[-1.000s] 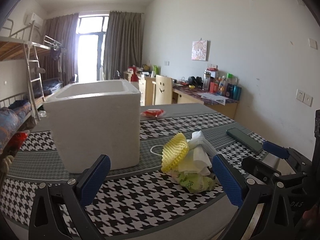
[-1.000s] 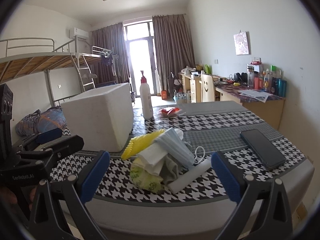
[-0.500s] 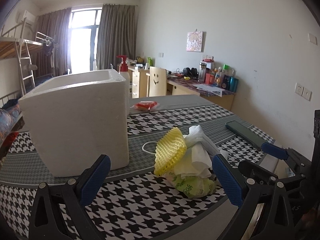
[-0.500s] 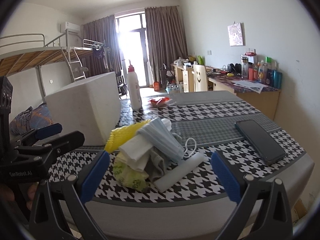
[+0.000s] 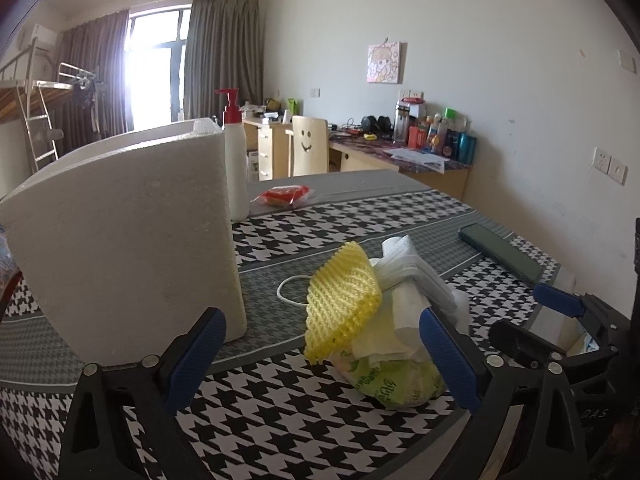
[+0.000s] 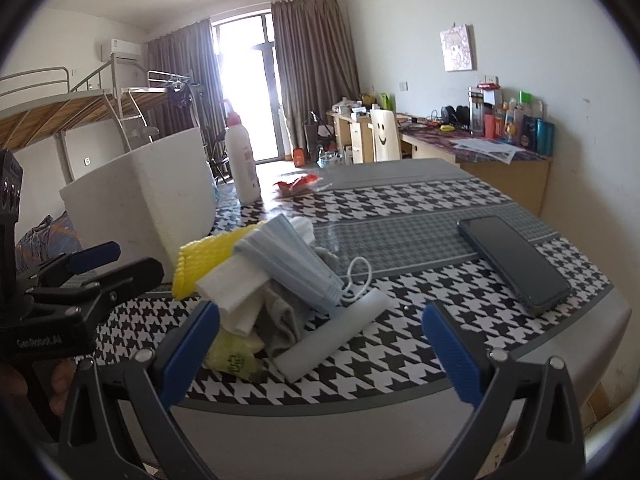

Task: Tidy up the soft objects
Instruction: 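Move the left gripper to the yellow mesh sponge and close on it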

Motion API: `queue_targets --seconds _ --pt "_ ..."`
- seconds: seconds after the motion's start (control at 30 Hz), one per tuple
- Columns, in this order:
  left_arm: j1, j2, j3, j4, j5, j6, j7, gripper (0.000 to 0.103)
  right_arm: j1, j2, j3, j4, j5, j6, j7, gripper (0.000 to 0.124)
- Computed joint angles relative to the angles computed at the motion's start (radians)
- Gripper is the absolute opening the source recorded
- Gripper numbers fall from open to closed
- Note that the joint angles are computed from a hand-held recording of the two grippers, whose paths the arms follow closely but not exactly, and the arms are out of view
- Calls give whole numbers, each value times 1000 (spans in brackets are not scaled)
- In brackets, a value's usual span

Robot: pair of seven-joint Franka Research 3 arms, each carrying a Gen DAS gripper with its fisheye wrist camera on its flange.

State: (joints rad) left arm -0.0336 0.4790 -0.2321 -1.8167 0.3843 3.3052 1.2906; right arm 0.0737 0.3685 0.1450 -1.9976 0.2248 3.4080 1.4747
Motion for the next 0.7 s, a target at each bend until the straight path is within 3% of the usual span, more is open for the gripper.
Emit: queue_targets --seconds 0.07,0.17,0.33,0.7 --pt "-31 6 31 16 -4 -24 -1 92 -25 6 22 7 -10 -9 9 102" --pt "23 24 -37 27 9 -37 34 90 -42 13 36 15 -20 -17 14 102" --pt "-21 48 -2 71 2 -75 57 84 -12 33 3 46 4 -53 0 102" --pt "87 93 -146 109 -83 -136 169 57 -39 50 34 59 33 -68 -32 102"
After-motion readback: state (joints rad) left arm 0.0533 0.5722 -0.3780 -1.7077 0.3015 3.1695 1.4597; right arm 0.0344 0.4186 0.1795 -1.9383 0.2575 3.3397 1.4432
